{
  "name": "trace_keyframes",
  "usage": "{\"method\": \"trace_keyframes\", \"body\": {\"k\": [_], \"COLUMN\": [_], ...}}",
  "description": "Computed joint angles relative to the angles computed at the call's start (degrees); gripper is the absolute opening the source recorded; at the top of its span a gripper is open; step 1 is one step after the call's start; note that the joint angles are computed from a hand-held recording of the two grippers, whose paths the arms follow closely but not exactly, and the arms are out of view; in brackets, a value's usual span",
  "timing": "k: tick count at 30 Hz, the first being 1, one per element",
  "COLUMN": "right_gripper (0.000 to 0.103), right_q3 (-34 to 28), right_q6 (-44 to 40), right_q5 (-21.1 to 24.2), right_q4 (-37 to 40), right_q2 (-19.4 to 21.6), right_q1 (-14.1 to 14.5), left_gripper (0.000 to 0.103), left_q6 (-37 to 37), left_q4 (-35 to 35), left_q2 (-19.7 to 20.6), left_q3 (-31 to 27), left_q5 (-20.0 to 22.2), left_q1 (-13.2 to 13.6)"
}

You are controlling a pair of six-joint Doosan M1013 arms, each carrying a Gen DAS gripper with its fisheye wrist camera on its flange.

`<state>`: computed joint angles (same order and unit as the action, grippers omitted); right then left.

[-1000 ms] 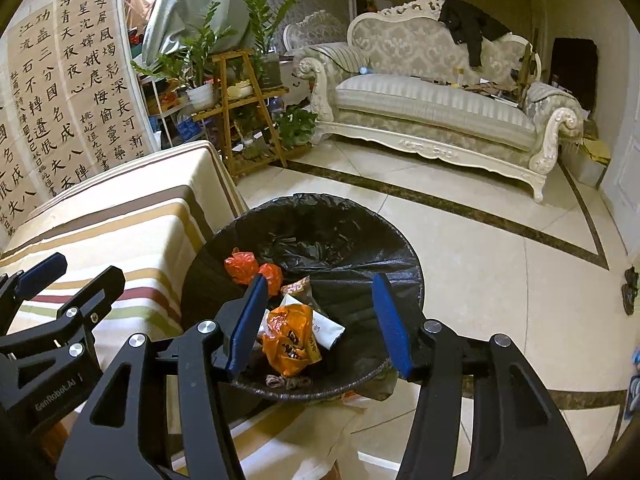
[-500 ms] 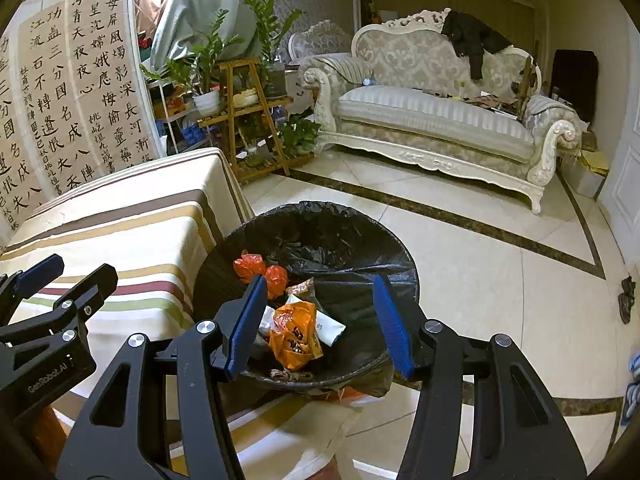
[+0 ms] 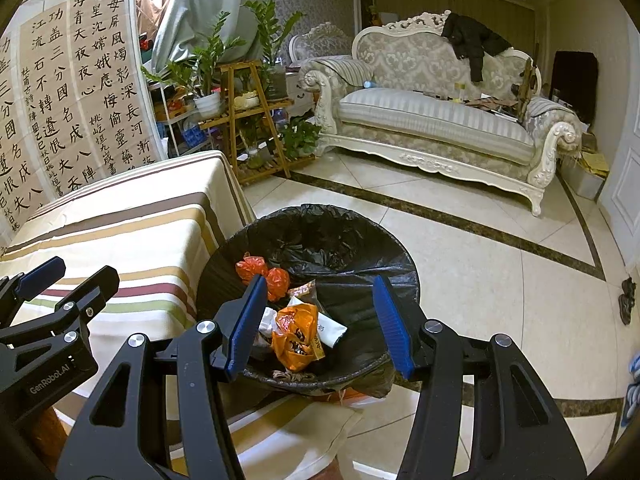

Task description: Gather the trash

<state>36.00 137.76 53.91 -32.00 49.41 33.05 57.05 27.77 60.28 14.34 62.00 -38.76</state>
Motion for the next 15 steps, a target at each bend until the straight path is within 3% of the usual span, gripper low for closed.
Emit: {"method": "trace_keyframes", "body": {"k": [15], "right_gripper": [0.054], "right_q3": [0.07], "right_q6": [0.06], "right_q5": [-0.01], "right_q4": [-0.01], "right_q2": [-0.02], "right_q1": [-0.02], "left_gripper": [0.080], "left_q6": [0.09], "left_q4": [-0.09], "left_q2": [0.02], "left_q3": [-0.05], "left_q5": [-0.03], "left_q1": [0.04]}}
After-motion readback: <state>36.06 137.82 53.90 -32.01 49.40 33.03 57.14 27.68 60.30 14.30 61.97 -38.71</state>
